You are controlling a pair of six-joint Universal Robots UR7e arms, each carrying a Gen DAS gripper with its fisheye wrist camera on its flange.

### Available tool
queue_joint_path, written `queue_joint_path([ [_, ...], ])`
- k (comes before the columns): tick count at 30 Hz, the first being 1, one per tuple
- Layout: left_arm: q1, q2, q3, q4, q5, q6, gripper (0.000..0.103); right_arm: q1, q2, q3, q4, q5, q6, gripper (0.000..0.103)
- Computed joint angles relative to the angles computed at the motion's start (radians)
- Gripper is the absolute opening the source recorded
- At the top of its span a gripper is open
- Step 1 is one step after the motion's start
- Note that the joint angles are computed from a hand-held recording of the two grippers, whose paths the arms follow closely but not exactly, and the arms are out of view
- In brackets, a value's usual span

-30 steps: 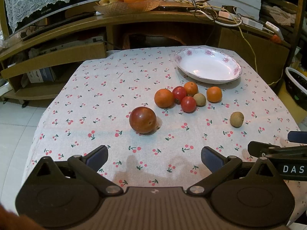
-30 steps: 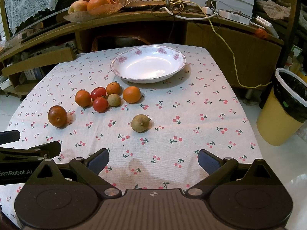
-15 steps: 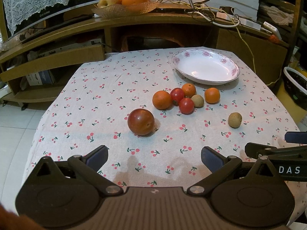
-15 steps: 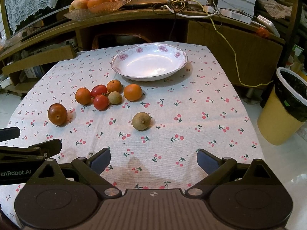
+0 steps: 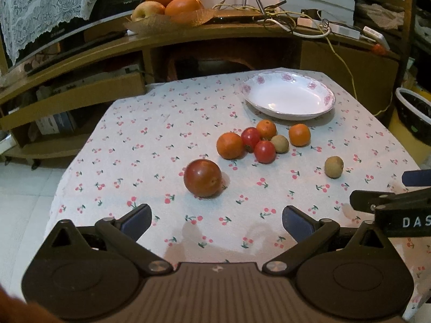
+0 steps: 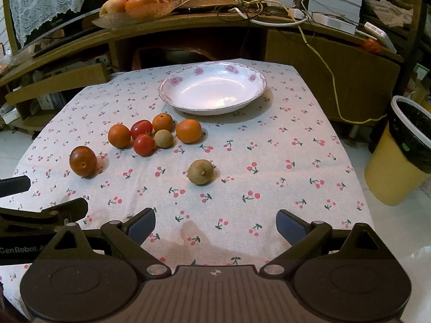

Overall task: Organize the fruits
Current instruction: 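Move the left tool toward the dark red fruit while the right tool nears the brown kiwi, then close the left tool on the dark red fruit while the right tool grasps the brown kiwi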

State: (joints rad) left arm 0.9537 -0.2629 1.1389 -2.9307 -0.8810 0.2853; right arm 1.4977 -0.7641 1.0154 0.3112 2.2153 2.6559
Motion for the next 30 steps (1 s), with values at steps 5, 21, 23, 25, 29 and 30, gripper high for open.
queue_joint_path([
  [5, 0.014, 0.002, -0.02, 0.012, -0.021, 0.033, 0.103, -0.008, -0.005, -0.008, 0.003, -0.029, -0.038, 0.094],
  [21, 0.052, 0.103, -0.22, 0.105, -0.05, 0.192, 0.103, -0.036, 0.177, -0.363, 0.257, -0.105, -0.173, 0.078],
  [23, 0.056, 0.119, -0.25, 0.118, -0.057, 0.195, 0.103, -0.039, 0.196, -0.398, 0.281, -0.108, -0.177, 0.076],
  [25, 0.06, 0.133, -0.275, 0.124, -0.066, 0.199, 0.103, -0.041, 0.213, -0.428, 0.303, -0.109, -0.184, 0.074],
  [29, 0.063, 0.162, -0.312, 0.113, -0.052, 0.227, 0.101, -0.049, 0.249, -0.497, 0.371, -0.112, -0.163, 0.067],
  [30, 0.064, 0.167, -0.32, 0.116, -0.051, 0.23, 0.098, -0.05, 0.251, -0.501, 0.38, -0.113, -0.159, 0.066],
])
